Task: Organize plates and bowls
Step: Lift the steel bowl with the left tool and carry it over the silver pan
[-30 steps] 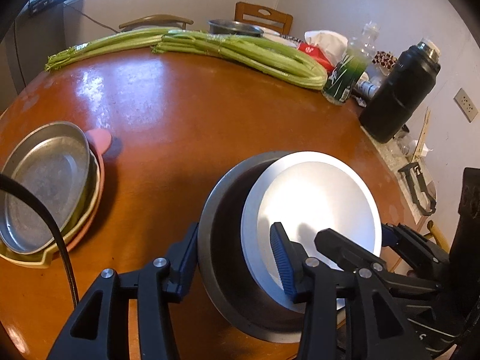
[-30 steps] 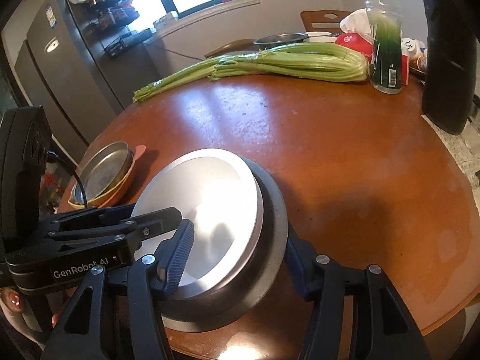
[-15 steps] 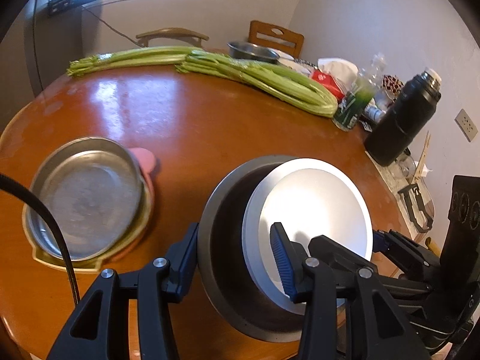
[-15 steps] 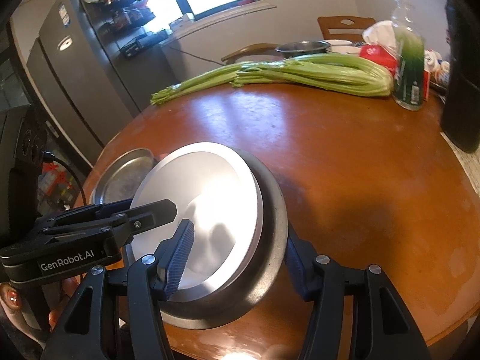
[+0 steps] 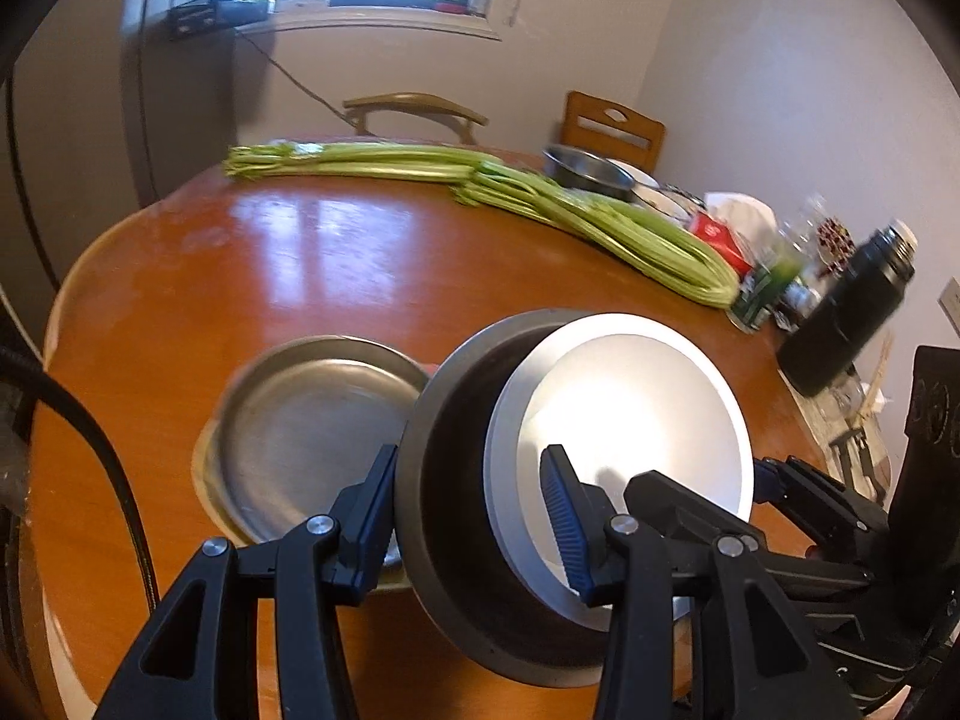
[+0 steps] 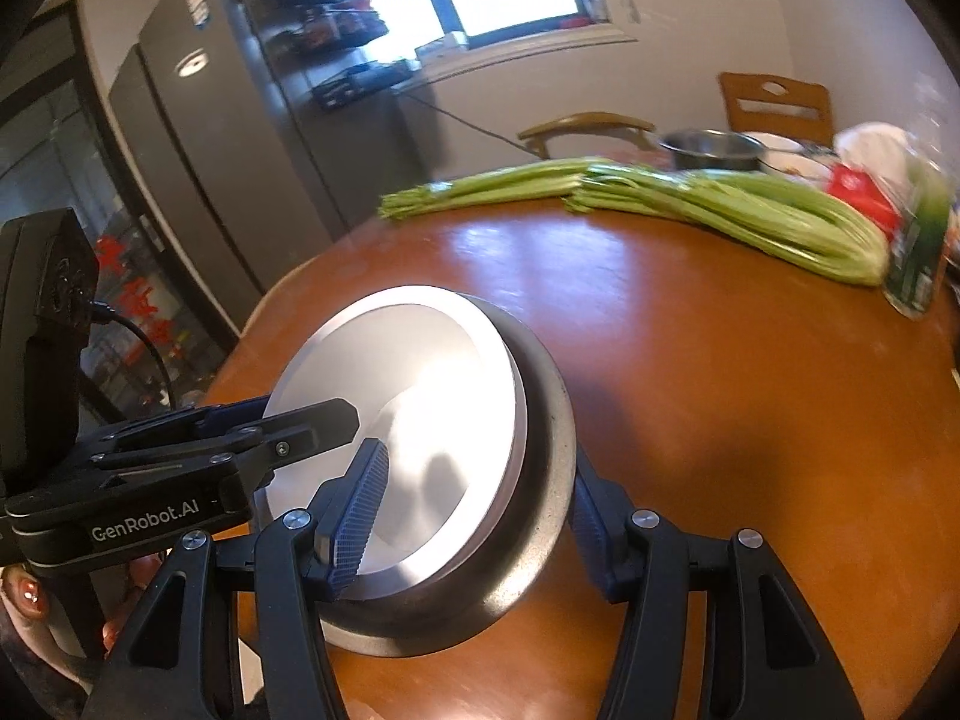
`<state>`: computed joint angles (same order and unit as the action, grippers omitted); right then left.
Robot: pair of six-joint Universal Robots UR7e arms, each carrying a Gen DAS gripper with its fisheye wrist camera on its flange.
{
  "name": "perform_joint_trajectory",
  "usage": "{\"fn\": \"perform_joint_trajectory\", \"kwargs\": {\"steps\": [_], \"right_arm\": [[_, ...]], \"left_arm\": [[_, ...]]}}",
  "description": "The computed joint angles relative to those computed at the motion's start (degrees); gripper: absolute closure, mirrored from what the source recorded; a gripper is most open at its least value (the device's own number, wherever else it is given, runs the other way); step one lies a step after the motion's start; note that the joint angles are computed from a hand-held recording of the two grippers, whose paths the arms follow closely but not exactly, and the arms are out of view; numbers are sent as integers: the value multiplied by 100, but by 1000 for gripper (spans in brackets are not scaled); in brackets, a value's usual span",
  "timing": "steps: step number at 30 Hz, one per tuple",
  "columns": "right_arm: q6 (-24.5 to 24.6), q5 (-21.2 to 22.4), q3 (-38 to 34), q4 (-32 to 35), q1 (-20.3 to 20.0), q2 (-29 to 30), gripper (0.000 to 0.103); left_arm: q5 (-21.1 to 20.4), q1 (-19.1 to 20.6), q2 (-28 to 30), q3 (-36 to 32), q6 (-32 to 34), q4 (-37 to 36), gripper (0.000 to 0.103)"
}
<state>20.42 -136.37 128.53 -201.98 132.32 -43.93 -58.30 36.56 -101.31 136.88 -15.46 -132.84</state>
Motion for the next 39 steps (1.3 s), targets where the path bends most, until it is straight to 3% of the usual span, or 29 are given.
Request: {"fn": "perform_joint_trajectory", "kwargs": {"steps": [6,15,26,39], "right_arm": [[-417,333,-570,112,-118,294,43],[-842,629,-1187,341,-258,615,43],[-853,831,-1438,548,-473,855,43],[-812,846,-1526,668,-570,965,43]], "left_arm": [[238,346,-68,-222,213,63,57],[255,867,-76,-446,497,-59,57],[187,1249,163,-525,682,-279,57],[224,1301,275,-472,736,-477,57]]}}
